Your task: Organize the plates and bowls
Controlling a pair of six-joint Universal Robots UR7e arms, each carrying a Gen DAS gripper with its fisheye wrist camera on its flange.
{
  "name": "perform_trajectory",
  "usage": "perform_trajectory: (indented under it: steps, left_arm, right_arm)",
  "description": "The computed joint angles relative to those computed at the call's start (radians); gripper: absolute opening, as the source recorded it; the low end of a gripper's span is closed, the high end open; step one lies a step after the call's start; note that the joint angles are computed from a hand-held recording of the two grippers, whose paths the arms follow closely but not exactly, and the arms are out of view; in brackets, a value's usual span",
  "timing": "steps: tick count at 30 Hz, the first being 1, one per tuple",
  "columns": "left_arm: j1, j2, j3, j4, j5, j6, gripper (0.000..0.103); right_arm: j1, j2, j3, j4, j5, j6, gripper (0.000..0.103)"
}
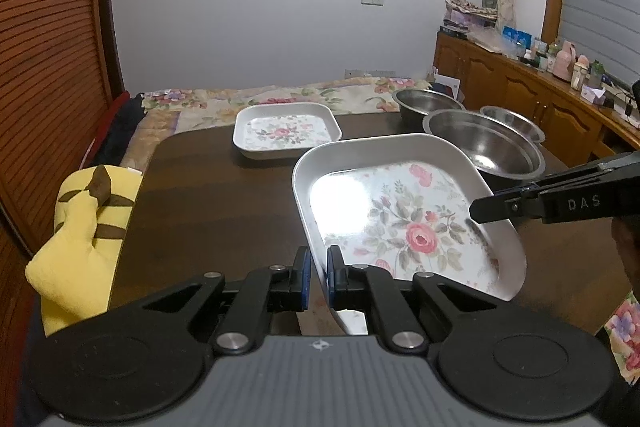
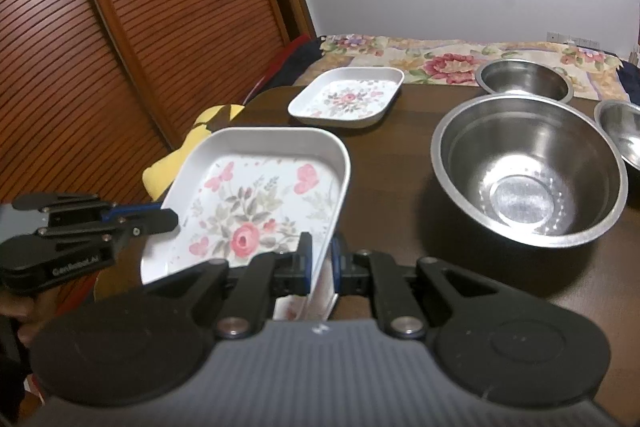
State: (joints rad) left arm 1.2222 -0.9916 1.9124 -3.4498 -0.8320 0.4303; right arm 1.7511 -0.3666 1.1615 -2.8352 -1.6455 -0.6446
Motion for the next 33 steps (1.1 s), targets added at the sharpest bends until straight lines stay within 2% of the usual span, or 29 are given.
perform_trajectory:
  steps: [9,16,25,33]
  left_arm:
    - [0.003,0.009,0.033,-0.016,0.007,-0.025,0.009]
    - [0.006,0.006,0.056,-0.035,0.013,-0.038,0.009]
    - [0.015,0.005,0.059,-0.030,0.014,-0.047,0.009]
    - [0.026,0.020,0.058,-0.049,0.005,-0.052,0.009]
  right_arm:
    - [-0.015,-0.022,0.063,-0.034,0.005,-0.009,0.012]
    - [-0.030,-0.036,0.123,-0.105,0.046,0.000,0.012]
    - [-0.040,-0.024,0.132,-0.116,0.067,0.032,0.012]
    - [-0.045,-0.006,0.177,-0.271,0.088,0.019,0.012]
